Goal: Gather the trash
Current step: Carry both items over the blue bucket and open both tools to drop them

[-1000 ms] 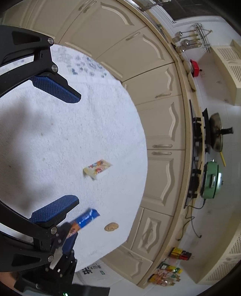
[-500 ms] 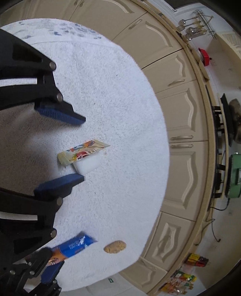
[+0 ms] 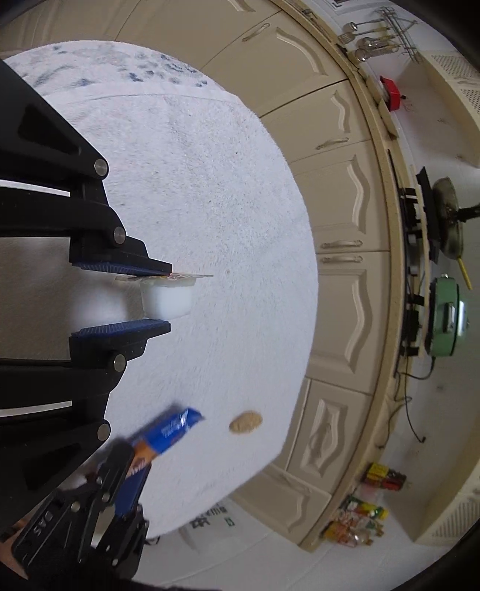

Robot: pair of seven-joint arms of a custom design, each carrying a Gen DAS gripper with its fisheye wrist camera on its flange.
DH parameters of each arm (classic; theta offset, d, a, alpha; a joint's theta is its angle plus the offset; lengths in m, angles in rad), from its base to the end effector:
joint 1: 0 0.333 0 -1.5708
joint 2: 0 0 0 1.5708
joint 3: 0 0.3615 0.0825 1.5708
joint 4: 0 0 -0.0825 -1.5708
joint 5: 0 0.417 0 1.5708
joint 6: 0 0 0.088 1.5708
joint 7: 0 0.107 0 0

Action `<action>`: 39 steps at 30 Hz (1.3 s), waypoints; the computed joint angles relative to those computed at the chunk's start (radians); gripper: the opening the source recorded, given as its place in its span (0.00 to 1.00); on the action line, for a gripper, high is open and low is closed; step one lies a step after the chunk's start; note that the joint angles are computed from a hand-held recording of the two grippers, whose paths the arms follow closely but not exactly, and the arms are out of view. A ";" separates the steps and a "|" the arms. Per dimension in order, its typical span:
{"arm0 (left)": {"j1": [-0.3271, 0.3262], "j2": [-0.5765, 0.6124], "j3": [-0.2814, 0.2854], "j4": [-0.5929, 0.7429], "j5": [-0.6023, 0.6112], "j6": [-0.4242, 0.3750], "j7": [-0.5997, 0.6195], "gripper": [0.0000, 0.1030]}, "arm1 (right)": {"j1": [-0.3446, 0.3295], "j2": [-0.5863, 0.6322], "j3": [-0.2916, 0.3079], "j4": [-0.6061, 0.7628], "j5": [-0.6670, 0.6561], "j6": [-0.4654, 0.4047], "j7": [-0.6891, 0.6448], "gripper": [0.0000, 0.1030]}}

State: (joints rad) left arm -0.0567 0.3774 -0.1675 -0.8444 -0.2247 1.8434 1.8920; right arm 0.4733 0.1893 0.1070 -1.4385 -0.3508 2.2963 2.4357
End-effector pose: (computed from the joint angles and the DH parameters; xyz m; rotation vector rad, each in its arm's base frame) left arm 0.6912 -0.1361 0.8285 -1.3650 2.3639 -0.8970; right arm 0.5986 0.3730 0.7035 -1.6043 1.8669 -0.4543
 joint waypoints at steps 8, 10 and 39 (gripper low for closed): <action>0.047 -0.190 -0.015 -0.206 -0.160 0.011 0.101 0.19 | -0.002 -0.161 0.016 -0.186 -0.066 0.086 0.138 0.19; 0.044 -0.238 -0.012 -0.258 -0.192 0.008 0.133 0.19 | -0.014 -0.226 0.025 -0.253 -0.098 0.100 0.192 0.19; -0.525 0.000 -0.129 -0.101 0.250 -0.067 -0.042 0.40 | -0.256 -1.109 0.062 -1.153 -0.017 0.129 0.530 0.19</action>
State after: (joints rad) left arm -0.5821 0.3769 -0.2962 -0.9452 0.0256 1.7769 1.8499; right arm 0.2174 -0.9197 0.1690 -2.5918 -0.3676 2.4257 2.9658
